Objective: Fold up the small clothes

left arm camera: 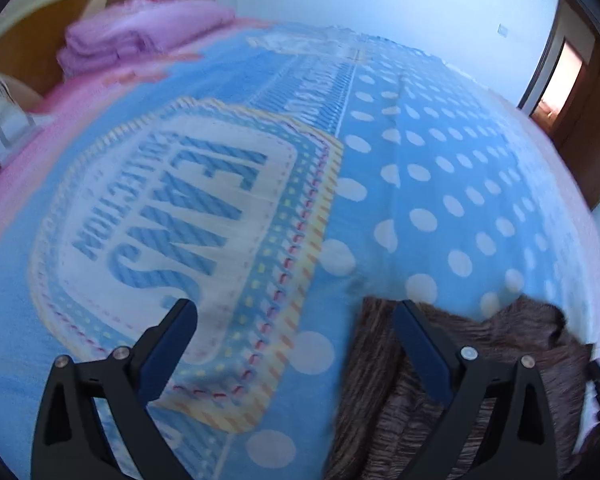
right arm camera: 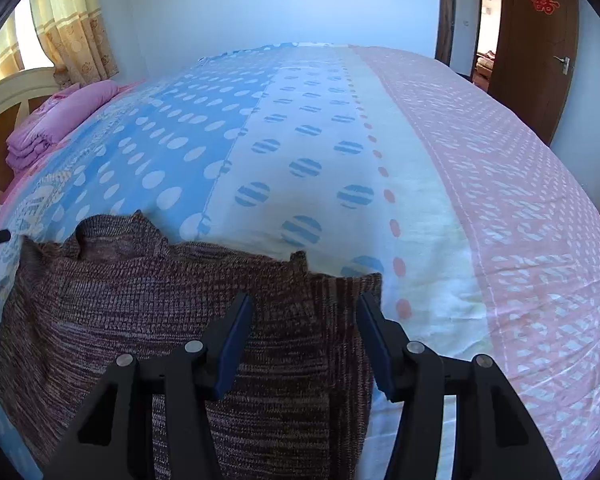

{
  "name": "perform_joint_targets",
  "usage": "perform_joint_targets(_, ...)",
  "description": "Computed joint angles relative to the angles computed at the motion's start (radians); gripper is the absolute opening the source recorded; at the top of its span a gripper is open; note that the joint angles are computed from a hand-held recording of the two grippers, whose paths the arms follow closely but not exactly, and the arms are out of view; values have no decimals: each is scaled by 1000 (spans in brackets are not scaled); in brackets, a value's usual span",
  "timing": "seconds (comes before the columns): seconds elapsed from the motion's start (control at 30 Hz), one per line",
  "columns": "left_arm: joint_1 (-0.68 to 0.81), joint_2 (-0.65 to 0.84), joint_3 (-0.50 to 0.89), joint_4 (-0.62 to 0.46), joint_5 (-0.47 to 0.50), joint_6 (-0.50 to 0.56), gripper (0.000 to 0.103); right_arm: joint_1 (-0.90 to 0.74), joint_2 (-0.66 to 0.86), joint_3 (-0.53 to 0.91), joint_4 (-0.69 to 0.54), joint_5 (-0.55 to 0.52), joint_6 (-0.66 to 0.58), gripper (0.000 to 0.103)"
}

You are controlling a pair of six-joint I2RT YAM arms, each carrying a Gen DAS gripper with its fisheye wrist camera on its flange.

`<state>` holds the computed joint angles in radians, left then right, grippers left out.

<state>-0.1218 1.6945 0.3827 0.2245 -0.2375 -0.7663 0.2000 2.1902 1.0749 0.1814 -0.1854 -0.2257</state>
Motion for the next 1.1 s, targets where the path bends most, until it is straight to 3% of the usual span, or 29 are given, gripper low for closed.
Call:
perform_joint_targets(0.07, 44, 10, 6, 7, 66, 10, 98, 11, 1, -10, 22, 23, -3, 55)
perform_joint_targets(0.17, -61, -29, -55, 99, -10, -11, 98, 5, 5, 8, -2, -2, 8, 40)
perform_joint_targets(0.23, -164, 3, -54, 123, -71, -13, 97, 5, 10, 19, -13, -2, 8, 24)
perform_joint_targets(0.27, -217, 29, -45, 129, -105, -20, 96, 3, 15, 28, -27, -14, 5, 22)
perform_joint_targets(0.3, -268, 61, -34, 143, -137, -29, 91, 3, 15, 26, -23, -13, 5, 19)
perform_joint_targets(0.33, -308, 95, -21, 161, -159, -36, 82, 5, 12, 19, -14, -10, 4, 8)
perform_joint_targets(0.37, -321, 119, -9, 172, -163, -25, 78, 4, 1, 3, 0, -14, 3, 4)
perform_joint_targets(0.43, -347, 164, 26, 162, -178, -19, 63, 1, -26, -33, 43, -15, 6, 4)
perform_joint_targets(0.5, -368, 227, 82, 103, -220, -22, 59, -11, -61, -72, 97, -19, 25, 3)
perform_joint_targets(0.57, -375, 257, 100, 75, -260, -41, 63, -30, -74, -77, 114, -11, 59, 3)
perform_joint_targets(0.63, -370, 282, 103, 74, -286, -79, 76, -39, -57, -50, 90, 4, 72, 3)
perform_joint_targets(0.73, -355, 307, 85, 114, -289, -139, 84, -37, 8, 29, -6, 25, 55, 3)
perform_joint_targets(0.8, -372, 318, 99, 69, -334, -199, 87, -22, 3, 5, 20, 74, 51, 6)
perform_joint_targets(0.87, -388, 324, 104, 56, -356, -211, 87, 4, -56, -72, 91, 124, 50, 25)
perform_joint_targets(0.9, -396, 325, 102, 56, -364, -221, 87, 18, -88, -99, 98, 121, 48, 49)
perform_joint_targets(0.93, -400, 327, 101, 57, -369, -230, 88, 27, -120, -129, 105, 89, 46, 57)
perform_joint_targets(1.0, -401, 322, 84, 79, -367, -243, 89, 72, -190, -182, 88, -13, 20, 57)
perform_joint_targets(1.1, -389, 317, 50, 136, -348, -253, 91, 189, -201, -181, 3, -58, -4, 55)
